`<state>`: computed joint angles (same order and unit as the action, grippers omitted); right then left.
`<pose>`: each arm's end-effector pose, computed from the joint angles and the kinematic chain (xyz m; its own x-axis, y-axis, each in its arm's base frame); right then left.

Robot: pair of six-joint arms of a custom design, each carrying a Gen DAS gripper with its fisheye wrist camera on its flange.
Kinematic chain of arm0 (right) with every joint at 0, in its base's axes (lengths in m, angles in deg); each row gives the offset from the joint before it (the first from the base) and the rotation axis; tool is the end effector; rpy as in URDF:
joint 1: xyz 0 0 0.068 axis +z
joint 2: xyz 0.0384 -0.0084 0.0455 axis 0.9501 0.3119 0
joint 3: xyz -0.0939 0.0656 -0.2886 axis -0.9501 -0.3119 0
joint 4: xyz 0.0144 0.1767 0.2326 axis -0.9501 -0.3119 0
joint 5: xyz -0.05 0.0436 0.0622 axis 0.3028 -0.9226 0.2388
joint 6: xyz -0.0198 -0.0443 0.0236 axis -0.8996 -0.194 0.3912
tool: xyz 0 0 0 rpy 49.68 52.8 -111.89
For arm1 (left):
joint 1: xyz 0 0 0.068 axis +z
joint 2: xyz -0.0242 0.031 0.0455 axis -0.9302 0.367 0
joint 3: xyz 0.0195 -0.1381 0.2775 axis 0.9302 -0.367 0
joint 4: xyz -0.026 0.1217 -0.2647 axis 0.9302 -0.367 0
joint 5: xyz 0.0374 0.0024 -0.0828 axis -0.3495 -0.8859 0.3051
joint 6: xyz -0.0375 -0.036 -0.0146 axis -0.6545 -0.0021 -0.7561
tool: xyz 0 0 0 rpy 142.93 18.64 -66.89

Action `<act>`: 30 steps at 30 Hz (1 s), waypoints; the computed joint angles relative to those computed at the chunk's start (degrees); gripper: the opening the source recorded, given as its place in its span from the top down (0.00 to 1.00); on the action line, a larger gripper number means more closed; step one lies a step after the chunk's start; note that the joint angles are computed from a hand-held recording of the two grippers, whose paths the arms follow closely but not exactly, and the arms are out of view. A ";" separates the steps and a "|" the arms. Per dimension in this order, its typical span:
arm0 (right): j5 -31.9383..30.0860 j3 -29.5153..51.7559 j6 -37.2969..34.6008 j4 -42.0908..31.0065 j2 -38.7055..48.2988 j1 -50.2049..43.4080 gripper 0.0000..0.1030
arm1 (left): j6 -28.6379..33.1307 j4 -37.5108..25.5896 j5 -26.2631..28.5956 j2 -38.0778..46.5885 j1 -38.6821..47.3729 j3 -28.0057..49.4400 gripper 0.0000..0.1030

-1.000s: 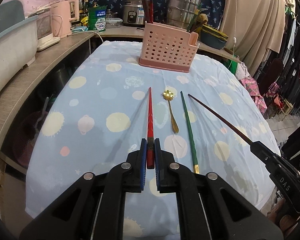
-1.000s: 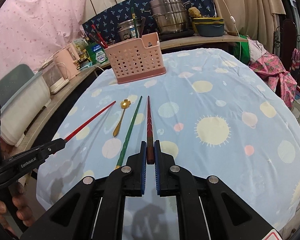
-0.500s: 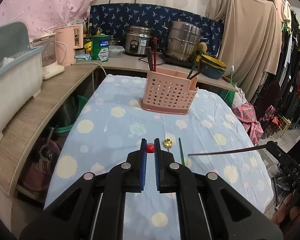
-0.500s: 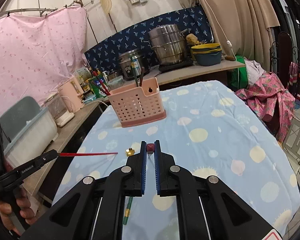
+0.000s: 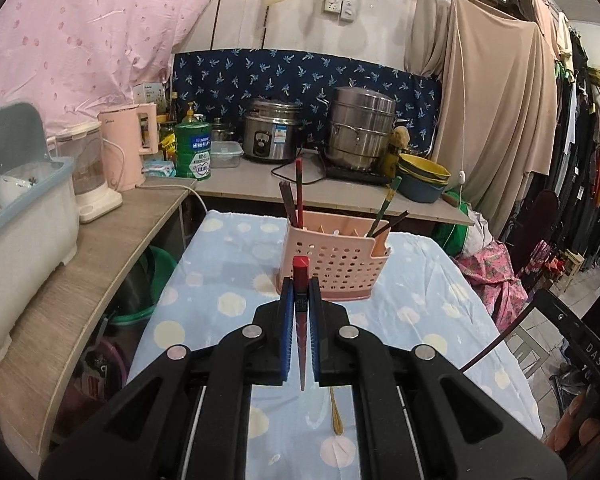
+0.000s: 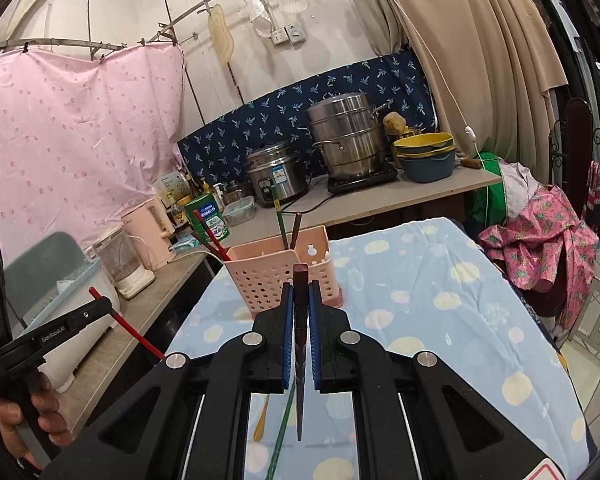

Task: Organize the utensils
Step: 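Lift both chopsticks, lower them into the pink basket and open both tools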

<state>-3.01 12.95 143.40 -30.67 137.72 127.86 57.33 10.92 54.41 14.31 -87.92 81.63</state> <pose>0.1570 0.1761 0.3196 -0.2205 0.4223 -0.8792 0.3838 0.8663 0.3198 0.3258 -0.1261 0.3526 -0.4614 0.1686 -0.8710 0.5605 0.8164 -0.1389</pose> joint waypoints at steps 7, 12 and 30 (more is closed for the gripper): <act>-3.29 0.48 -17.82 15.45 -1.47 -7.82 0.93 | -1.25 0.53 -1.25 4.32 -2.11 7.94 0.93; -8.11 1.62 -28.66 26.52 -0.99 -14.25 0.93 | -2.21 1.46 -2.43 8.16 -3.70 15.02 0.93; -22.03 15.07 -43.62 42.42 12.55 -32.63 0.93 | -1.83 1.66 -7.40 25.77 -7.41 38.69 0.93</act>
<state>-25.03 28.02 99.78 11.74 150.27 95.23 55.49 12.58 47.00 40.09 -95.33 120.32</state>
